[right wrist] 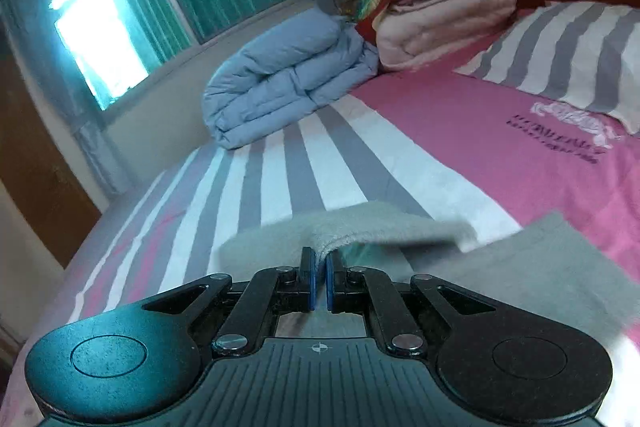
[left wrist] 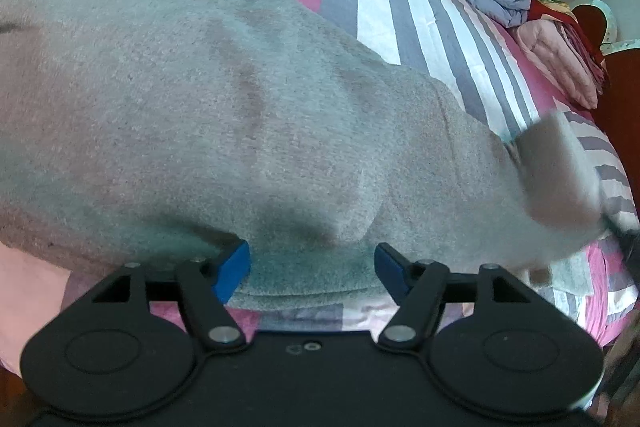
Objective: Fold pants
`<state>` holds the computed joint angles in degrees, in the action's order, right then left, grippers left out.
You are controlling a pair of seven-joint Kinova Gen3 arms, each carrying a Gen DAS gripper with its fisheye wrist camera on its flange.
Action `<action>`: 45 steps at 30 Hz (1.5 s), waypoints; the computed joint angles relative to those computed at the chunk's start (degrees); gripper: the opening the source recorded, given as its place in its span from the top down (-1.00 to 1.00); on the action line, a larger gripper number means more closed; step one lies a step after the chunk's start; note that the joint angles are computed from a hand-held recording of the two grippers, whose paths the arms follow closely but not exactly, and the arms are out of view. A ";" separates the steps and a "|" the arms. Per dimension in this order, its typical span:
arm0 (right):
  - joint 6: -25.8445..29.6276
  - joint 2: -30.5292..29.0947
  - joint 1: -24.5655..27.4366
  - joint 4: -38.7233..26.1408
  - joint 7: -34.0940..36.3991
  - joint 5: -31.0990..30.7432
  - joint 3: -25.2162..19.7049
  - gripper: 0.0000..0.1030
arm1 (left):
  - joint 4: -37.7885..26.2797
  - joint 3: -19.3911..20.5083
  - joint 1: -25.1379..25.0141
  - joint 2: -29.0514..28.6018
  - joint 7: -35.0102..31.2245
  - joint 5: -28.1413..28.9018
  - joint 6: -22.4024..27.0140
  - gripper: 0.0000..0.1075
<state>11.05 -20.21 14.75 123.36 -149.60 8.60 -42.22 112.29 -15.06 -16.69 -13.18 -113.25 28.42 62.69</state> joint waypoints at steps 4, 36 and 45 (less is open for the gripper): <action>8.01 1.42 -10.62 4.03 4.28 -8.74 8.78 0.91 | 0.17 0.37 0.25 -0.38 -0.11 -0.52 -0.37 -0.14; 3.23 -1.12 -7.38 3.32 45.72 -39.25 27.20 0.84 | 0.45 3.03 3.89 -1.84 5.48 -6.27 -3.54 -0.30; 13.41 1.59 -1.33 7.20 39.50 -36.28 25.04 0.83 | 0.60 3.41 4.95 -2.48 6.36 -7.72 -4.09 -0.32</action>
<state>24.46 -18.62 13.42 130.56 -110.10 -27.67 -17.18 112.90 -11.65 -11.74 -15.66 -106.89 20.70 58.59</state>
